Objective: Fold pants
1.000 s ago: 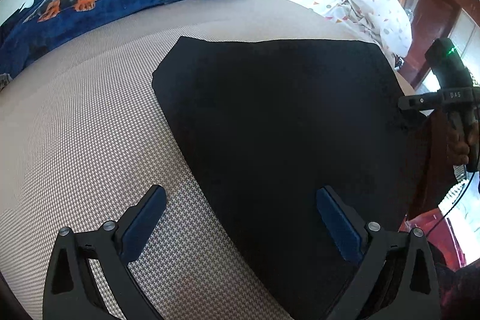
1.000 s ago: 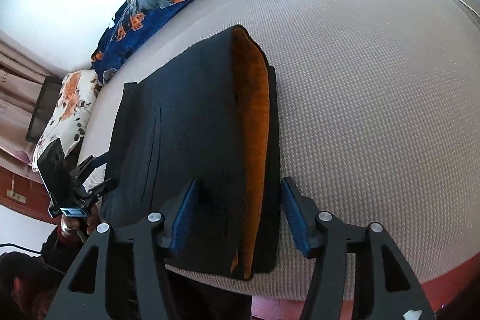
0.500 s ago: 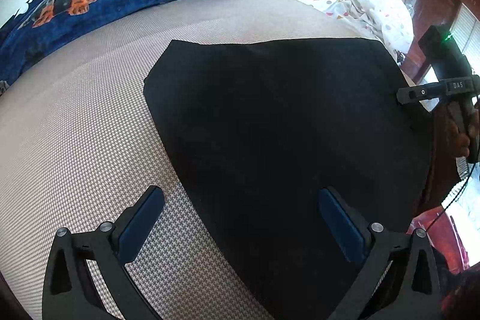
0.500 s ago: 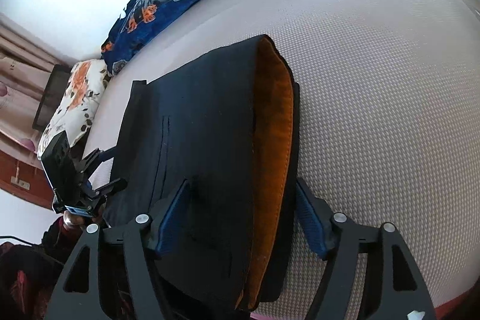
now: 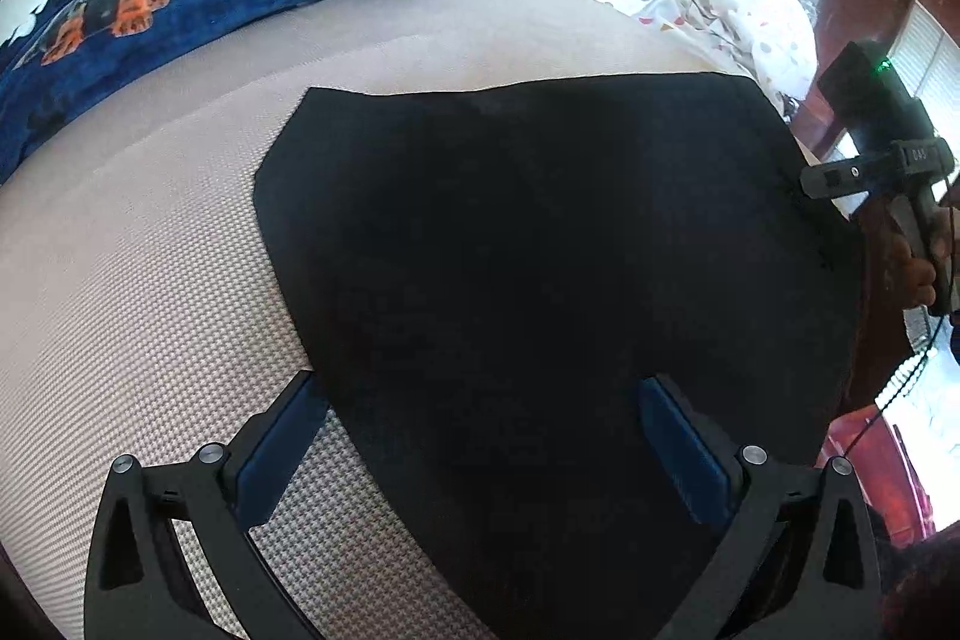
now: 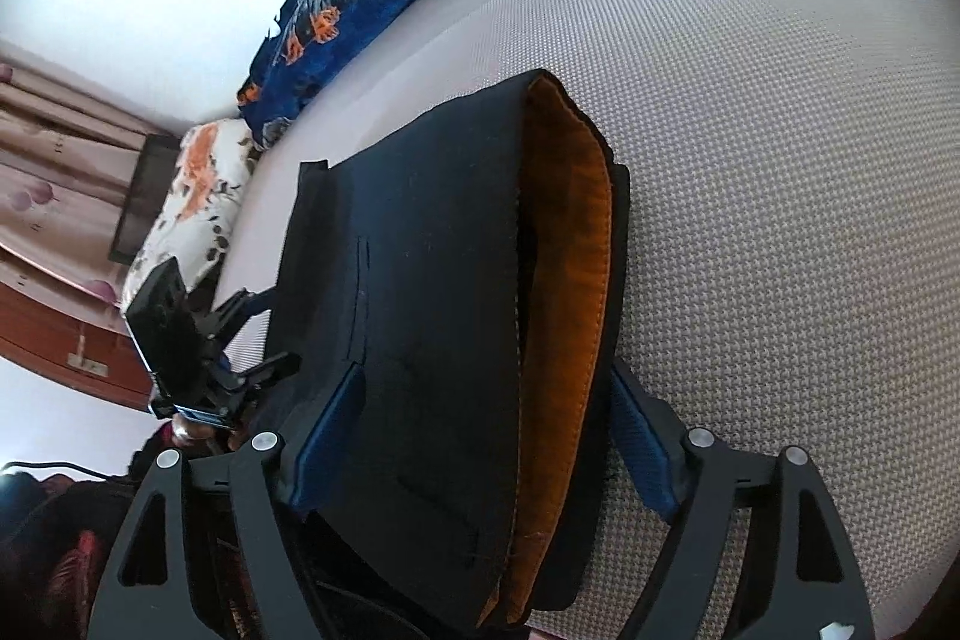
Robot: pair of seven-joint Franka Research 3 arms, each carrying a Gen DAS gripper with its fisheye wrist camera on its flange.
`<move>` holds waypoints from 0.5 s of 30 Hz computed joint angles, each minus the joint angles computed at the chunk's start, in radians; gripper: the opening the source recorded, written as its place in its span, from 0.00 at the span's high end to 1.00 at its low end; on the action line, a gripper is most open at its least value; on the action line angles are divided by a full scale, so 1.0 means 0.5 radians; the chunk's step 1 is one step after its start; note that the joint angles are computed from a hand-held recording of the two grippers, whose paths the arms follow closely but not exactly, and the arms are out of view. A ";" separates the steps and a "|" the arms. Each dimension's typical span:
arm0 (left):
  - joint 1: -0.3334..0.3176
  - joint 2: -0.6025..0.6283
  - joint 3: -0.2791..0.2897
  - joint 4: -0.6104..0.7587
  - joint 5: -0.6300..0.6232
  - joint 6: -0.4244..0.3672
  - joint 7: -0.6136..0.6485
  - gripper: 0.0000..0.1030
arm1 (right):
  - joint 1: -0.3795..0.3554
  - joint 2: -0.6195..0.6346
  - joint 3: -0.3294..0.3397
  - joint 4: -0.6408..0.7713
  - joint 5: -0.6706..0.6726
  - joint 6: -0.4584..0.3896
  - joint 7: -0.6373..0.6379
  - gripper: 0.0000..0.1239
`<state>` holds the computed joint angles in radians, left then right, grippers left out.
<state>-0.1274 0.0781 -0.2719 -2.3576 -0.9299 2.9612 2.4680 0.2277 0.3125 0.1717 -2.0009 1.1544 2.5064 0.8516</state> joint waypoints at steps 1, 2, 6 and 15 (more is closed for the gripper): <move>0.002 0.003 -0.003 0.006 -0.008 -0.009 0.017 0.00 | -0.016 0.000 0.005 0.000 0.033 -0.032 -0.024 0.37; 0.002 0.007 -0.006 0.010 -0.016 -0.014 0.031 0.00 | -0.028 0.003 0.007 0.002 0.060 -0.062 -0.043 0.37; 0.009 0.010 -0.009 0.022 -0.051 -0.046 0.075 0.00 | -0.052 0.028 0.006 0.030 0.126 -0.161 -0.088 0.35; 0.066 -0.015 0.072 0.102 -0.501 -0.492 0.552 0.01 | -0.117 0.065 -0.008 0.042 0.294 -0.392 -0.256 0.34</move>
<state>-0.0945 0.0708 -0.2360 -2.3065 -1.1803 2.7150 2.7441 0.1692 0.3452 0.1677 -1.9800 1.3016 2.3105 0.7235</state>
